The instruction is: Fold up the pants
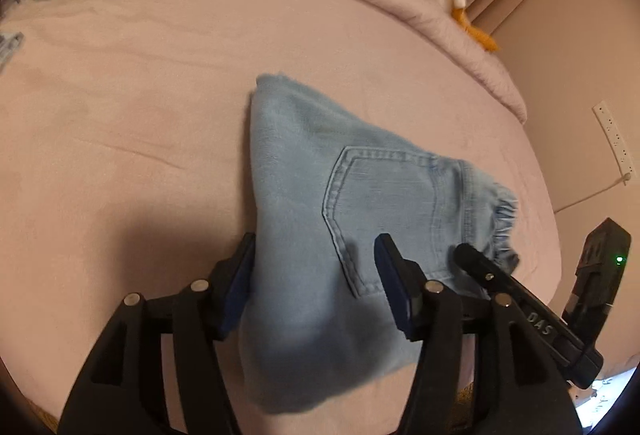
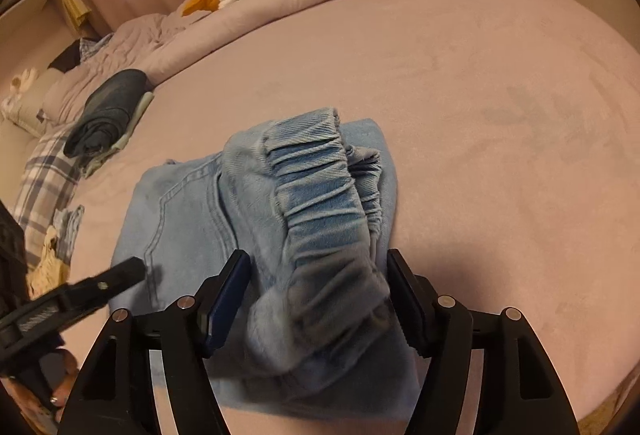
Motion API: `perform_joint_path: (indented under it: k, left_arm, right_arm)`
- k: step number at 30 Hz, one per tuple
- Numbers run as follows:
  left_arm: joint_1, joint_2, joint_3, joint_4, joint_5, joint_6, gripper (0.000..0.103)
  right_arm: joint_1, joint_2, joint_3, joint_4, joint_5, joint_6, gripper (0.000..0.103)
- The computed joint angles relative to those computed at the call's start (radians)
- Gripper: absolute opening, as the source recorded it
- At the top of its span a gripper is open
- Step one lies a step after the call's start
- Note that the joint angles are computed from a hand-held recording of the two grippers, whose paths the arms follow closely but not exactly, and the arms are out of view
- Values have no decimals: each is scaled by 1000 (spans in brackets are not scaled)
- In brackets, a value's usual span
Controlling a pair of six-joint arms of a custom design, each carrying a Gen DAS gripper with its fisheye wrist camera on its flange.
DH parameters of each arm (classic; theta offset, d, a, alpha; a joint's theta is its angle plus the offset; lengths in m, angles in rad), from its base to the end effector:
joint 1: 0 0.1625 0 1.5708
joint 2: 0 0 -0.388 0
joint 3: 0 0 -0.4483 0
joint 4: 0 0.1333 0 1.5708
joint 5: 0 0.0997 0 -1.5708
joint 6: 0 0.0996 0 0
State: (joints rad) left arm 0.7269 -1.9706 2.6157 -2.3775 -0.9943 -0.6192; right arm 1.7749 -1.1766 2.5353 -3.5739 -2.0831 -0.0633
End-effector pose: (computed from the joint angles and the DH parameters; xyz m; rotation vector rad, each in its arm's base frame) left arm -0.1137 -0.3522 0.1840 0.2411 2.7216 -0.7056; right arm 0.1588 -0.3503 0.0730 0.1185 -2.5472 0.8927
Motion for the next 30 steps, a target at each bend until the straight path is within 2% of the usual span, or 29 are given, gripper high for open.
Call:
perform_joint_path:
  k: [3, 5, 6, 7, 9, 11, 12, 13, 15, 17, 20, 25, 30]
  left_arm:
    - [-89, -113, 30, 114, 64, -52, 61]
    - [-149, -208, 50, 178, 71, -78, 69]
    - [-174, -249, 60, 206, 78, -92, 77]
    - [-209, -300, 70, 247, 93, -115, 80]
    - [-302, -417, 90, 365, 141, -186, 87]
    - [-375, -481, 93, 456, 177, -242, 90]
    - [-411, -514, 92, 518, 195, -282, 98]
    - [-452, -551, 90, 598, 219, -337, 102]
    - [-511, -625, 90, 737, 251, -416, 102]
    - [-548, -650, 80, 839, 258, -489, 102]
    - [-554, -669, 82, 879, 240, -516, 102]
    - [-601, -694, 80, 995, 225, -602, 102]
    - [-640, -710, 86, 1060, 211, -652, 102]
  right_arm:
    - [23, -12, 15, -11, -31, 1, 69]
    - [40, -31, 31, -26, -39, -2, 69]
    - [50, -40, 38, -32, -42, -2, 71]
    - [59, -51, 45, -36, -43, -2, 75]
    - [93, -84, 65, -45, -46, 16, 82]
    - [130, -102, 81, -81, -53, 2, 83]
    - [157, -109, 87, -102, -63, -9, 85]
    - [179, -109, 90, -118, -77, -15, 88]
    - [226, -101, 93, -162, -112, -29, 91]
    - [260, -92, 93, -192, -130, -51, 91]
    - [279, -90, 93, -196, -135, -62, 91]
    - [295, -82, 99, -192, -137, -52, 91]
    - [318, -58, 94, -189, -179, -48, 91]
